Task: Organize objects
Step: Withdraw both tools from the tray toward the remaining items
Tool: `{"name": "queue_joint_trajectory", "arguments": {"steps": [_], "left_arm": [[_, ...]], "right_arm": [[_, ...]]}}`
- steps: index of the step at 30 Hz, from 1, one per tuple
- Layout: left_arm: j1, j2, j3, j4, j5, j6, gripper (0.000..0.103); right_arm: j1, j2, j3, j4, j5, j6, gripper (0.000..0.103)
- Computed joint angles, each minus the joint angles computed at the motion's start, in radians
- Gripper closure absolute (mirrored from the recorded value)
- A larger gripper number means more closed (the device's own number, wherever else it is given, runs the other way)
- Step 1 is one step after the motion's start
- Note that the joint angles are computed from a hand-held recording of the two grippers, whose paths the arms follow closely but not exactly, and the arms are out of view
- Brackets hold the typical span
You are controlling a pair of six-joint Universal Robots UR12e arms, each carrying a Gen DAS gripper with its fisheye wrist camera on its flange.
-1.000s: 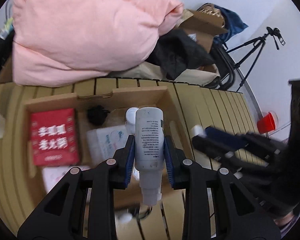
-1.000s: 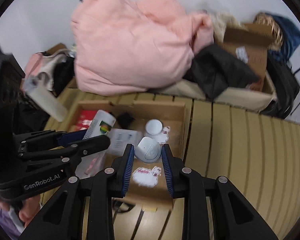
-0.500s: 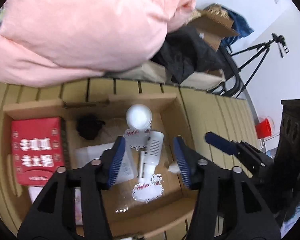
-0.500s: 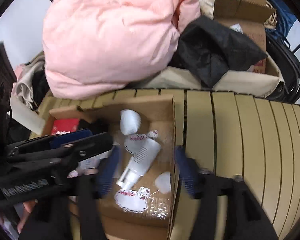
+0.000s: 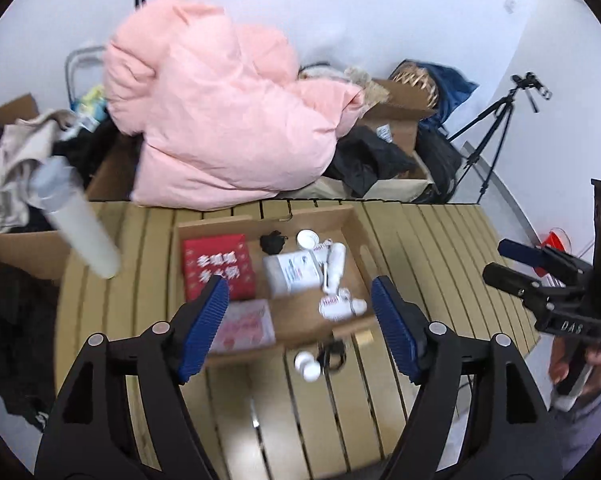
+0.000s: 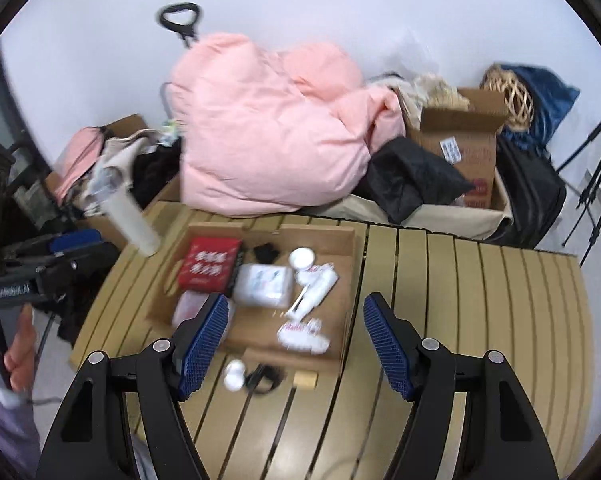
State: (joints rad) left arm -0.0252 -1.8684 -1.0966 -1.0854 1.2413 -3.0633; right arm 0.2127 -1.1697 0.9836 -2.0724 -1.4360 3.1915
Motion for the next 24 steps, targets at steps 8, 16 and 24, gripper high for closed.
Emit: {"name": "queue_joint_trajectory", "arguments": {"steps": [8,16,24], "left_arm": [[0.047,0.255,-0.271,0.083,-0.042,0.114,0.008],[0.075,0.401,-0.412,0.030,-0.031,0.198,0.008],[0.144,0.470,-0.391,0.166,-0.063,0.184,0.000]], "right_arm": [[0.022,-0.222,0.215,-0.028,0.029,-0.104,0.022],[0.054,-0.378,0.415,-0.038,0.044,-0.138,0.022],[0.049,-0.437,0.427,-0.073,0.025,-0.170,0.022]]}}
